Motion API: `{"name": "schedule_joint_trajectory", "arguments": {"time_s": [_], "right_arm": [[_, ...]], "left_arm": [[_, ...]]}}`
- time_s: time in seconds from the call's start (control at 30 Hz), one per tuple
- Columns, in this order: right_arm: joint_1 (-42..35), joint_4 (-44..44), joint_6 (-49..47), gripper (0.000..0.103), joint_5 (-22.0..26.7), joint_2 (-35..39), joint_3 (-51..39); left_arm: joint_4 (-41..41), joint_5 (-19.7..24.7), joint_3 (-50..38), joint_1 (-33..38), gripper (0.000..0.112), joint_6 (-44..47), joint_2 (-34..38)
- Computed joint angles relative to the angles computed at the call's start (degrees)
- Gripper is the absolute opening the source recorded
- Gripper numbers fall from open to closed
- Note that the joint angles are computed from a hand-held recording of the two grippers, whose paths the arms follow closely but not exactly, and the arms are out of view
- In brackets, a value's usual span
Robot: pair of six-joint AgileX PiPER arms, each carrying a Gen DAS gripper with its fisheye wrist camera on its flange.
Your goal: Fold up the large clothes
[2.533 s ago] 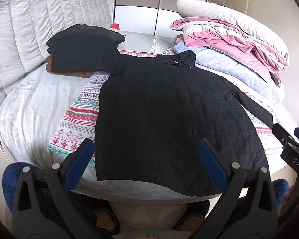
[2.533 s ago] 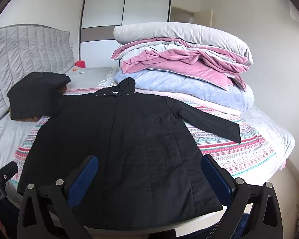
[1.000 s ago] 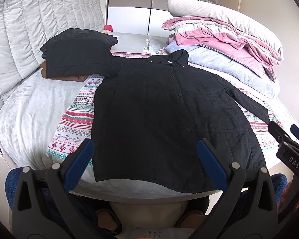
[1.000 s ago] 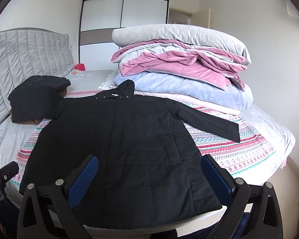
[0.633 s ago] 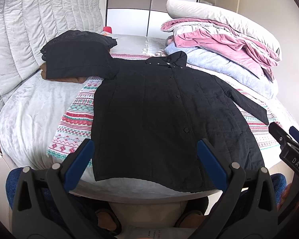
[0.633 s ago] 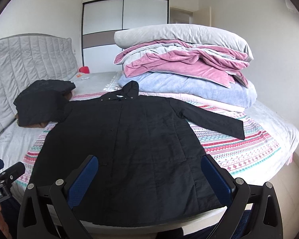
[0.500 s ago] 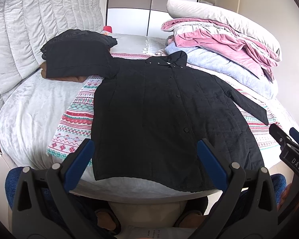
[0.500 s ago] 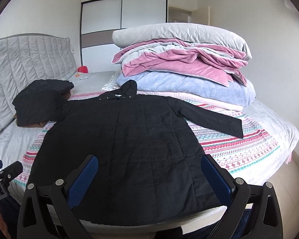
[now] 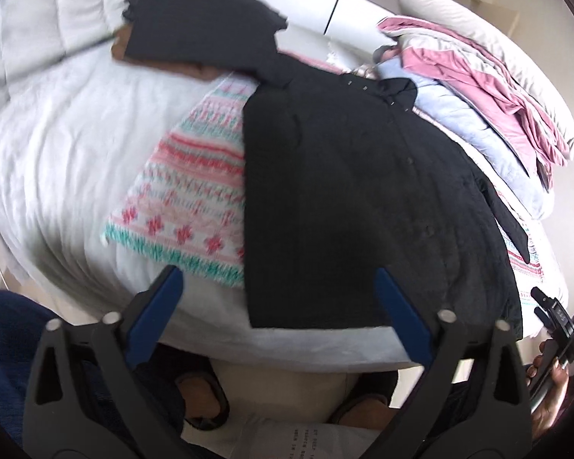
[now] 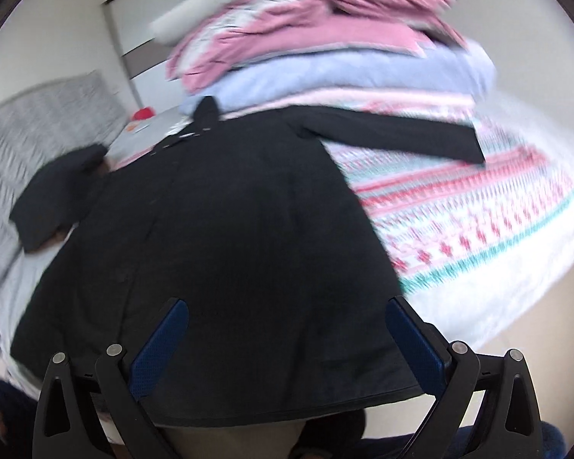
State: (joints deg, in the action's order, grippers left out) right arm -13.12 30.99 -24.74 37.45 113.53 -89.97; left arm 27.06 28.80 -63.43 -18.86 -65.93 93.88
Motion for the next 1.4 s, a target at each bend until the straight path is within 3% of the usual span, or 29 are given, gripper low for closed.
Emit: {"name": "schedule_joint_trajectory", "arguments": {"time_s": [0.07, 0.1, 0.17, 0.3, 0.33, 0.37, 0.4, 0.43, 0.47, 0.53, 0.6, 0.67, 0.73, 0.77, 0.87, 1.0, 1.1, 1.2, 1.23, 1.27, 1.3, 1.37, 1.4], "right_arm": [[-2.3, -3.2, 4.1, 0.103, 2.7, 3.7, -3.7], [-4.2, -4.1, 5.7, 0.103, 7.0, 5.2, -6.0], [-6.3, -3.0, 6.8, 0.103, 10.0, 8.0, -8.4], [-7.2, -1.6, 6.2, 0.102, 15.0, 10.2, -10.0], [-7.1, -1.5, 6.0, 0.101, 15.8, 10.8, -10.5], [-7.4, -0.2, 5.5, 0.090, 17.5, 11.9, -11.5], [-7.8, 1.4, 4.7, 0.065, 18.9, 12.9, -12.6], [-8.5, 3.5, 4.4, 0.050, 21.4, 14.2, -14.3], [-9.2, 6.6, 3.0, 0.020, 21.7, 14.9, -14.4], [-9.7, 10.0, 0.2, 0.011, 20.2, 13.2, -11.8], [-10.2, 11.5, -1.8, 0.007, 20.3, 11.9, -11.4], [-11.7, 13.2, -2.3, 0.006, 23.6, 11.7, -15.3], [-13.6, 15.1, -3.2, 0.006, 26.6, 9.8, -17.3], [-14.4, 15.9, -3.5, 0.006, 28.8, 8.9, -19.6], [-15.0, 15.1, -3.3, 0.006, 31.0, 6.9, -23.3], [-15.6, 10.0, 1.8, 0.006, 31.5, 9.5, -22.4], [-15.9, 7.5, 4.5, 0.008, 31.2, 10.0, -19.7], [-14.9, 1.0, 4.2, 0.021, 28.9, 6.4, -19.2], [-14.7, -1.8, 4.9, 0.025, 25.9, 4.5, -18.4], [-15.2, -2.3, 4.5, 0.040, 23.7, 2.9, -17.5], [-16.1, -0.6, 2.3, 0.056, 23.3, 1.9, -17.1], [-16.8, 2.5, -1.4, 0.061, 25.8, 3.0, -19.3], [-16.3, 2.3, -1.8, 0.061, 26.7, 3.7, -20.5]], "left_arm": [[-0.3, -2.5, 1.9, -0.4, 0.092, 0.9, 0.3], [0.6, -4.0, 2.9, -1.3, 0.092, 1.3, 0.2], [4.6, -3.8, 3.0, -4.4, 0.092, 1.7, 1.3], [20.0, 12.1, -5.6, -13.1, 0.092, -3.6, 10.9], [22.0, 15.3, -8.1, -13.9, 0.082, -4.8, 13.8], [21.9, 16.2, -9.4, -13.6, 0.062, -4.6, 15.0], [19.8, 15.9, -11.2, -12.3, 0.050, -3.0, 16.4], [18.1, 16.8, -13.0, -10.6, 0.017, -3.1, 17.7], [17.6, 17.4, -13.4, -9.4, 0.005, -4.1, 18.1], [17.2, 13.7, -10.5, -6.5, 0.005, -6.9, 15.6], [23.7, 16.7, -7.3, -6.8, 0.004, -12.8, 12.0], [28.4, 20.9, -4.9, -7.5, 0.004, -14.5, 7.3], [27.4, 19.7, -2.4, -6.6, 0.004, -11.0, 1.0], [27.8, 21.5, -2.1, -7.6, 0.004, -9.0, -1.5], [29.8, 27.0, -2.2, -11.1, 0.004, -6.0, -2.0], [27.6, 22.9, 1.8, -12.2, 0.004, -6.6, 2.3], [27.0, 22.8, 2.3, -14.6, 0.009, -6.3, 4.2], [23.5, 20.5, 2.7, -14.9, 0.024, 0.1, -0.5], [22.1, 19.3, 3.7, -14.4, 0.037, 1.9, -3.2], [20.4, 18.2, 4.1, -13.7, 0.049, 3.4, -5.3], [18.0, 16.6, 4.7, -12.4, 0.053, 5.4, -7.5], [11.5, 12.1, 5.3, -8.9, 0.056, 11.6, -11.4], [9.3, 12.2, 4.3, -9.1, 0.056, 12.9, -12.3]]}}
